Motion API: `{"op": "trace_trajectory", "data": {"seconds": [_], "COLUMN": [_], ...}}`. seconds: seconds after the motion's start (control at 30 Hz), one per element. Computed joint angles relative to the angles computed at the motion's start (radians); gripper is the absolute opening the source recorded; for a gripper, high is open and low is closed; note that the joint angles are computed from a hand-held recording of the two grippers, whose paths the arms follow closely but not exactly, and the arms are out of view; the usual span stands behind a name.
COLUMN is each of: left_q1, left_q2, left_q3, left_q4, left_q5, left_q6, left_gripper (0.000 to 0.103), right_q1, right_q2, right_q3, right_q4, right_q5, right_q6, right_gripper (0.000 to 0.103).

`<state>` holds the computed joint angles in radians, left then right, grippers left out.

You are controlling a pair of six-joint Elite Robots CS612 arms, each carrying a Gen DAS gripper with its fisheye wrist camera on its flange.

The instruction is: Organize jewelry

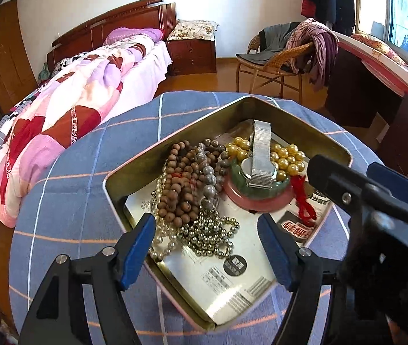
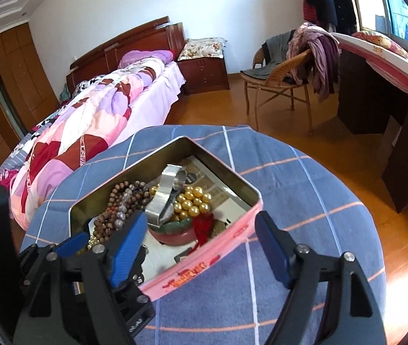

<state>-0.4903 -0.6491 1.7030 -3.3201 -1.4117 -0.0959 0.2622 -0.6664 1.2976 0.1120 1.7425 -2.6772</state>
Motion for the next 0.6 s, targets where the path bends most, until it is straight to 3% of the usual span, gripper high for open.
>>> {"op": "trace_trajectory", "data": {"seconds": [0.2,0.27,0.4,0.6], "left_q1": [-0.009,-0.011,-0.003,-0.004], "left_q2": [-0.014,-0.016,-0.024,-0.031], "left_q3": [0.056,0.069,0.091,0.109], "left_q4": [-0.098,-0.124,-0.168,-0.145], "left_q5": [0.015,0.035,0.018,0.044], "left_q6": [0.014,0.0,-0.045,-0.063], "left_gripper": [0.076,0.083,0.084,0.085], "right_q1": [-0.005,-0.002,0.009,0.017], "right_q2": [-0.009,-0.017,-0.027,-0.047], "right_q3": [0.026,0.043,0.061,0.096], "right_q4": [-0.013,-0.031,-0.049,-0.079], "right_q5": [-0.026,-0.027,-0.003,0.008], "right_q6": [0.043,0.054,0.042,0.054], "right_gripper": [0.081,0.087,0.09,0.091]}}
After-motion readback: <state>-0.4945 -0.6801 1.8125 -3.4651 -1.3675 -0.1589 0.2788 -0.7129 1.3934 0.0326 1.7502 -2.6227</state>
